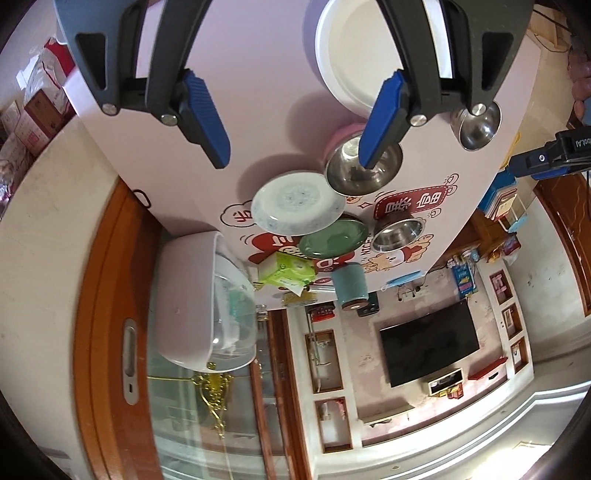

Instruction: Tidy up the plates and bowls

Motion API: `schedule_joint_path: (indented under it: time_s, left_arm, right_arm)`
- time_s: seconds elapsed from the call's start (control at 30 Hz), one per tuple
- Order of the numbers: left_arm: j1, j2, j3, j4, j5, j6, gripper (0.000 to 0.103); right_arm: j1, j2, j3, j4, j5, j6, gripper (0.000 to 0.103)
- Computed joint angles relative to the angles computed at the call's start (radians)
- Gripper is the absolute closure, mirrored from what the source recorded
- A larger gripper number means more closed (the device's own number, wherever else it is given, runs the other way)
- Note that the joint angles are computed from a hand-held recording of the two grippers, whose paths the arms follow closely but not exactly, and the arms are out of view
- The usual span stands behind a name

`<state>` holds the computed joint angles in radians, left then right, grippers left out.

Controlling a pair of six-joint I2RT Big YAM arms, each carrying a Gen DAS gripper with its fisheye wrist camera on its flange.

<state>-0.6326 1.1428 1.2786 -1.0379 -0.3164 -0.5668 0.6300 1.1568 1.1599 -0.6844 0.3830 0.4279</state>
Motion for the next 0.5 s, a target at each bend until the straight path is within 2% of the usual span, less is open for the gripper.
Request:
schedule_joint_path:
  time_s: [0.2, 0.5]
  left_arm:
    - [-0.02, 0.07, 0.067, 0.007, 0.002, 0.005, 0.021]
    - [-0.06, 0.2, 0.206, -0.03, -0.023, -0.087, 0.021]
  right_arm:
    - [-0.065, -0.018, -0.011, 0.029, -0.054, -0.039, 0.031]
    - [-0.224, 0.017, 0.032, 0.053, -0.276, -0.194, 0.031]
